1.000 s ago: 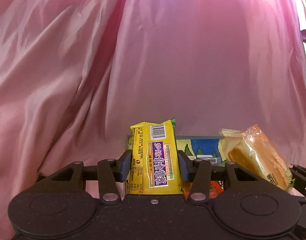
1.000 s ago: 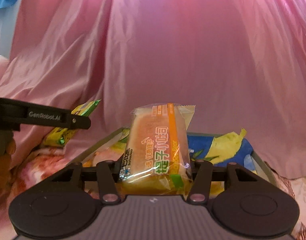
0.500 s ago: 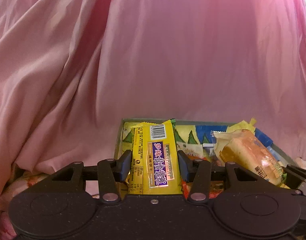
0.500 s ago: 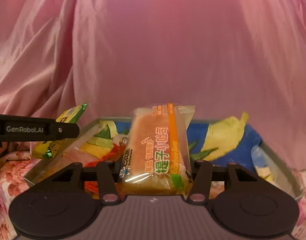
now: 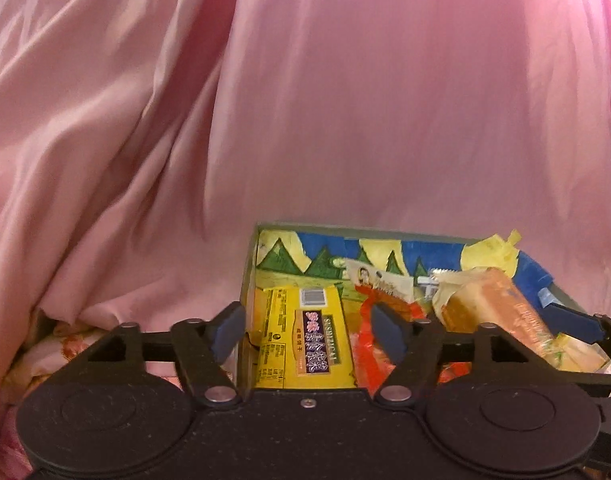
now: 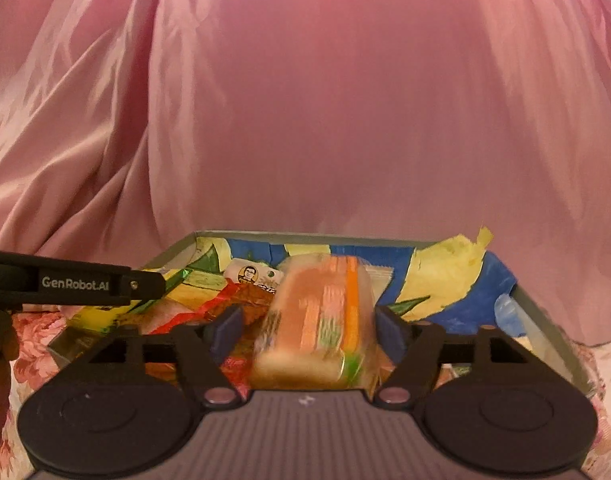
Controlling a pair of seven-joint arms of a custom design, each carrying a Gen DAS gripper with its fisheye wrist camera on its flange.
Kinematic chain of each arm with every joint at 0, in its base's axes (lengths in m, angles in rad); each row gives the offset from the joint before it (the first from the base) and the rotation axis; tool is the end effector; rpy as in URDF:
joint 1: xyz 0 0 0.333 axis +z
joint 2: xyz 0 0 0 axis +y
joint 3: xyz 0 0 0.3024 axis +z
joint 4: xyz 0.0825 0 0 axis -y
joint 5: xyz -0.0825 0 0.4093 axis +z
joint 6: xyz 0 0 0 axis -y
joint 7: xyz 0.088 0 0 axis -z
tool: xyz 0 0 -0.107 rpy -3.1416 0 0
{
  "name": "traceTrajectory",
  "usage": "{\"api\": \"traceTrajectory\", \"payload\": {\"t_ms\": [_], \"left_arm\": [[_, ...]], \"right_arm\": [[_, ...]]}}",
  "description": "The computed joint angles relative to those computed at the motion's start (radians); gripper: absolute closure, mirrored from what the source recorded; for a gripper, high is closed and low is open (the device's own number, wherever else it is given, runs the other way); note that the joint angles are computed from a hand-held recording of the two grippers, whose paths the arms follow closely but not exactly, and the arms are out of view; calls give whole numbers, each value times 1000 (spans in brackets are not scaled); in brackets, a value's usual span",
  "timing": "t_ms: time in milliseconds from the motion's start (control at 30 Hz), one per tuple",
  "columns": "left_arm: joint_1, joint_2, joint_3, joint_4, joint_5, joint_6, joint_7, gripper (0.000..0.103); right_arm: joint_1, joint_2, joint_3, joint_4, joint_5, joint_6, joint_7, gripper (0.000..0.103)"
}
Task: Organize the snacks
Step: 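Carry both snacks into the grey tray and open both grippers, then withdraw both tools from the tray back over the orange and blue packet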
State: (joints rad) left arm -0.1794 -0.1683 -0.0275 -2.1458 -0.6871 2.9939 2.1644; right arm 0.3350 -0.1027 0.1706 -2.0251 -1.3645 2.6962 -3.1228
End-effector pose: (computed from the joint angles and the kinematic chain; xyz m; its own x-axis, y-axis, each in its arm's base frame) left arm 0.5671 -0.0737 0.5626 -0.2395 -0.9637 0.1181 -0.5097 0.0213 -0.8601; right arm 0.5012 0.3182 0.5374 0.0102 -0.9996 -0.0264 -0.3878 0.0204 -0.9215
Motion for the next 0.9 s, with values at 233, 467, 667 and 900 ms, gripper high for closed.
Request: {"api": "traceTrajectory", "payload": {"t_ms": [233, 467, 667, 900], "left_arm": [[-116, -84, 91, -46, -191, 78, 197, 3], [-280, -197, 232, -105, -311, 171, 338, 1], [-262, -299, 230, -211, -226, 211, 294, 1], [-177, -442, 189, -360, -121, 186, 204, 1]], "right_arm": [[1, -53, 21, -23, -20, -30, -8, 5], [-6, -154, 64, -71, -72, -69, 41, 0], [-24, -255, 103, -127, -116, -35, 137, 0], [-36, -359, 169, -203, -133, -64, 220, 0]]}}
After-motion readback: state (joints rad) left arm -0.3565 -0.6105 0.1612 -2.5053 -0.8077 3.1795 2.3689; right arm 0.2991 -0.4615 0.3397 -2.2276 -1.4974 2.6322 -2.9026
